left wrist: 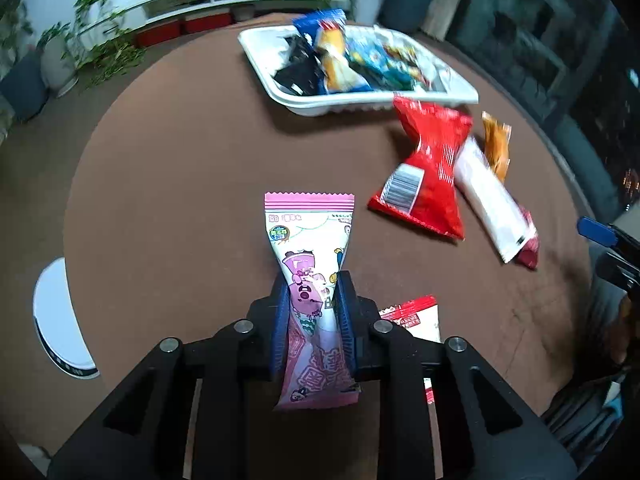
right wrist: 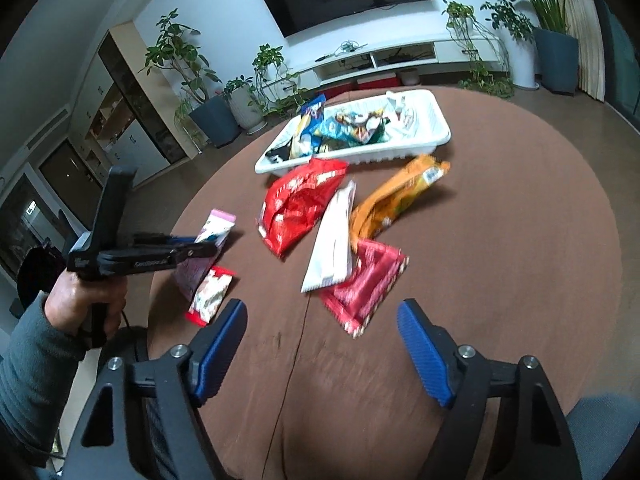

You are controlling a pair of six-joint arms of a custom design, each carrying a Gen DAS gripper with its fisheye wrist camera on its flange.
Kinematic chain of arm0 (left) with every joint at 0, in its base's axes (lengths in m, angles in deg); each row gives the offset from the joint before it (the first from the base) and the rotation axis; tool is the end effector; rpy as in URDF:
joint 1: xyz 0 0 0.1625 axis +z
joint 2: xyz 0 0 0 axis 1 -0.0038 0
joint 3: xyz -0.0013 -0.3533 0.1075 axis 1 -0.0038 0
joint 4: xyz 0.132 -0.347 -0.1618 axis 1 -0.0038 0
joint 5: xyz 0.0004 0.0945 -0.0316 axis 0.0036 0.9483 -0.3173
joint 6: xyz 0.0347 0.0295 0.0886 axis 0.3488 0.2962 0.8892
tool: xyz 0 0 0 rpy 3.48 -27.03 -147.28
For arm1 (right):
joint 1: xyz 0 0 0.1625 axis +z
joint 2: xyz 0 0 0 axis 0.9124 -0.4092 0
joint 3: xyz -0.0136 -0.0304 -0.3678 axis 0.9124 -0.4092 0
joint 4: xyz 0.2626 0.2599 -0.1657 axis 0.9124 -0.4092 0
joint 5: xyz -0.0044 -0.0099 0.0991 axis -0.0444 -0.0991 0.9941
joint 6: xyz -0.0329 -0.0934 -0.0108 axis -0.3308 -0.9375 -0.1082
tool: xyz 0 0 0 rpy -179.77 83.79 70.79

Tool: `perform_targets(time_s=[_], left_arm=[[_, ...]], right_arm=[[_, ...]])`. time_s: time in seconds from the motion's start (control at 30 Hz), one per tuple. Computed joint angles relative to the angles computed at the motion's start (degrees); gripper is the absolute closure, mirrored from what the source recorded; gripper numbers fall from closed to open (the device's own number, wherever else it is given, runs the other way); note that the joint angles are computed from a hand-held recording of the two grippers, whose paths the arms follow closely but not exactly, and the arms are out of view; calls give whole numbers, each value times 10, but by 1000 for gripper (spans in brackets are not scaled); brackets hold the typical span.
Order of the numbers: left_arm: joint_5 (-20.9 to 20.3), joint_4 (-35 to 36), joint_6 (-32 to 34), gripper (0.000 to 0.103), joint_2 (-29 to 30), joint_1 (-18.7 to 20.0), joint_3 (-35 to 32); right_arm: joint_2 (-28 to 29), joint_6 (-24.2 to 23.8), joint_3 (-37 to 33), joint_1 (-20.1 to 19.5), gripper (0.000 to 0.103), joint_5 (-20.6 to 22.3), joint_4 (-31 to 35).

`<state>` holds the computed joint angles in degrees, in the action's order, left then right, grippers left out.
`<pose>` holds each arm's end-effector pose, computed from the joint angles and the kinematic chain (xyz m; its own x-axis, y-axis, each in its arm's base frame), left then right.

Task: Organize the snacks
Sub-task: 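Grasp the pink wrapper with the left gripper, then grasp the red bag with the right gripper while the left gripper holds the pink wrapper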

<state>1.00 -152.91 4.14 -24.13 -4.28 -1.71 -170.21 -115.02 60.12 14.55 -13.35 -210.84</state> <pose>0.1076 -0.7944 0.3513 -0.6549 0.6019 -0.4569 0.6743 0.7385 0.0063 0.0427 -0.4574 0.2640 -0.9146 -0.0594 0.4000 -0.3059 0.7484 -0.5885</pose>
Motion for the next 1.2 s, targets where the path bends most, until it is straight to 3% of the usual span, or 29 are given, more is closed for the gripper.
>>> perform_targets(time_s=[0.17, 0.37, 0.53, 0.8, 1.03, 1.2], left_arm=[[-66, -8, -36, 82, -37, 12, 31], [-115, -36, -68, 82, -80, 23, 88], [-113, -34, -79, 83, -79, 30, 95], [-136, -29, -84, 84, -75, 41, 81], [-171, -15, -92, 84, -82, 52, 73], [-192, -21, -97, 84, -100, 56, 93]], right_arm=[[50, -19, -69, 30, 33, -28, 49], [105, 4, -135, 44, 42, -50, 104], [130, 44, -173, 47, 43, -37, 147], [183, 99, -225, 69, 42, -63, 173], [212, 154, -260, 80, 27, -90, 177], [242, 174, -297, 97, 27, -122, 191]])
